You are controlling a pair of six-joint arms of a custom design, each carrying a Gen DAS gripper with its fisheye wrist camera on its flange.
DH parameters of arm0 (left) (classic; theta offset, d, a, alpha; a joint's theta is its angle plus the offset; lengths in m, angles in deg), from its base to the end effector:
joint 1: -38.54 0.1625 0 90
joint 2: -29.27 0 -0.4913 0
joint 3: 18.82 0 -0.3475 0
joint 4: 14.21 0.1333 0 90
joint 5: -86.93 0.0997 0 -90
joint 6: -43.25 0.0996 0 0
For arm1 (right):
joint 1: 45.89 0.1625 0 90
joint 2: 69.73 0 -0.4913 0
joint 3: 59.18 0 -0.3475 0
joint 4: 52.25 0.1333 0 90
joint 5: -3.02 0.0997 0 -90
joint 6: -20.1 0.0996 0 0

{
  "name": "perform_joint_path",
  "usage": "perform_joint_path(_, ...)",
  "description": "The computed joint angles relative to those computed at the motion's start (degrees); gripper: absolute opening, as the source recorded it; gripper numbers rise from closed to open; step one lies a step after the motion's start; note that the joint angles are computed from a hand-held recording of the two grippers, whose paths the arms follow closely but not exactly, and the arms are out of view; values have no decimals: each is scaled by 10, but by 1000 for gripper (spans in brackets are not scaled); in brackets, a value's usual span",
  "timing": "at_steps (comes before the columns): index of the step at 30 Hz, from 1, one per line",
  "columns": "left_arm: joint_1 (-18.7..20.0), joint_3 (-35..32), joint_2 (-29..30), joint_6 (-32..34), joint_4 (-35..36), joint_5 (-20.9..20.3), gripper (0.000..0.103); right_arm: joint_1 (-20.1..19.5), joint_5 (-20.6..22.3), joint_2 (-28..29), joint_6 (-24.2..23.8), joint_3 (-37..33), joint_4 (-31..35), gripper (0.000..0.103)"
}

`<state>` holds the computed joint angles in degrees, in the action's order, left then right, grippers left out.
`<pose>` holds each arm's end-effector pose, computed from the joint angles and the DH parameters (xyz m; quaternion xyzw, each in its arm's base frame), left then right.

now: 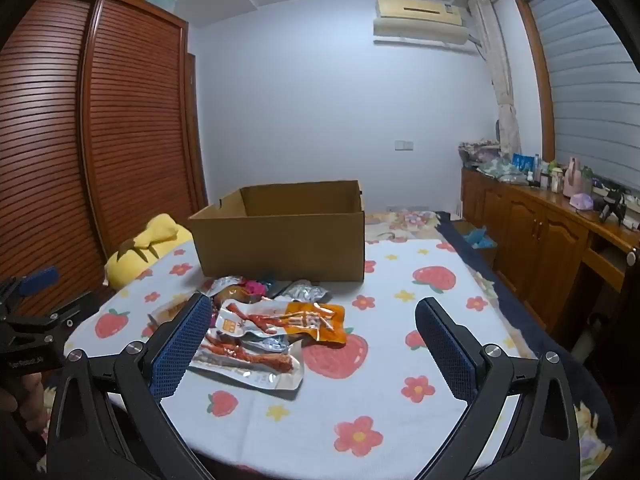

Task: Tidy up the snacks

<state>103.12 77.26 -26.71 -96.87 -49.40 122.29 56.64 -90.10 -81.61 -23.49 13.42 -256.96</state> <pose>-0.0593 -0.6246 0.2416 0.0918 0.7186 -0.5534 0.4111 0.2962 -0.7432 -0.0173 0.4081 -0.7918 0.4307 0.1449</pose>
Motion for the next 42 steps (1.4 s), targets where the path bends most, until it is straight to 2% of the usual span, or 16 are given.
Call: perform_joint_path(42, -4, 10, -1, 15, -16, -2, 103, -1, 6, 2, -5, 8, -20, 103)
